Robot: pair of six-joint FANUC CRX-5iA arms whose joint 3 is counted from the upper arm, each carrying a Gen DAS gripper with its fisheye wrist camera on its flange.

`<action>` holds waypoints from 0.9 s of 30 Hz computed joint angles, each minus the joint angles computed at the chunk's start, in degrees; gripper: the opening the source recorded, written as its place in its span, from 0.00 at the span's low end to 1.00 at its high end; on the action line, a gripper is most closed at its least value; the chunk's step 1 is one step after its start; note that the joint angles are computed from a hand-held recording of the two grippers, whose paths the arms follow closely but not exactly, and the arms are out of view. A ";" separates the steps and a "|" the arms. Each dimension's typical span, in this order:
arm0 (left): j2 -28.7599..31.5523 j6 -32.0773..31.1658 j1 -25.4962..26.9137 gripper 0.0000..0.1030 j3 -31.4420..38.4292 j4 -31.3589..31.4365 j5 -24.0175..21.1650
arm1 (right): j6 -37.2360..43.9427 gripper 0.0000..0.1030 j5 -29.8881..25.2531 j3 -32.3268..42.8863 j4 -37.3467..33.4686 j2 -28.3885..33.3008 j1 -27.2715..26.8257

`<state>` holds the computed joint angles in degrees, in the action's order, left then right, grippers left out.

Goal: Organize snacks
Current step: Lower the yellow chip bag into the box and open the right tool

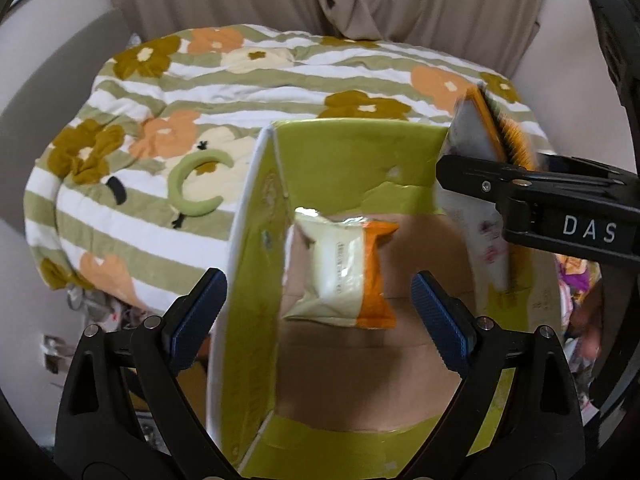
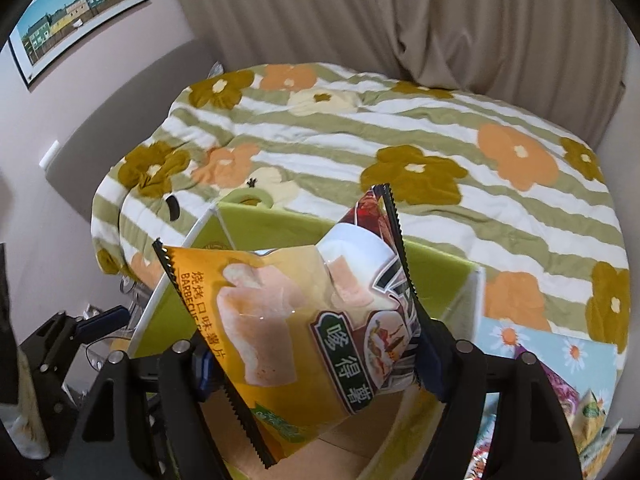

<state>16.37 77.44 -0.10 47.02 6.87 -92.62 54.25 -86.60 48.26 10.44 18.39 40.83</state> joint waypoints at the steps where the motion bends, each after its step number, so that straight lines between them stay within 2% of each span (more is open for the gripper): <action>1: -0.40 0.09 -0.08 0.90 -0.43 -0.98 0.14 | -0.20 0.88 0.57 -0.48 -0.66 -0.01 -0.29; 3: -0.91 0.46 0.05 0.90 -1.08 -1.69 0.25 | -1.16 1.00 2.28 -2.69 -0.24 -0.88 -0.22; 8: -1.76 1.00 0.70 0.90 -2.21 -1.41 -0.23 | -2.71 1.00 2.62 -5.98 1.32 -2.74 0.54; 12: -3.37 0.81 2.48 0.90 -4.06 2.29 1.19 | -3.28 1.00 1.72 -6.47 2.63 -4.00 1.49; 15: -4.49 -0.14 2.71 0.90 -4.16 2.73 1.90 | -3.97 1.00 0.91 -6.64 5.07 -4.92 2.68; 21: -7.08 -2.75 3.20 0.90 -4.44 4.43 3.02 | -6.56 1.00 -0.32 -8.03 11.97 -7.80 6.99; 27: -10.61 -6.86 3.82 0.90 -7.34 9.27 4.27 | -14.12 1.00 -0.82 -13.49 20.72 -13.11 13.06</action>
<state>5.76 70.58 3.71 39.69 16.14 -88.35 40.13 -87.42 34.77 31.17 5.28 53.89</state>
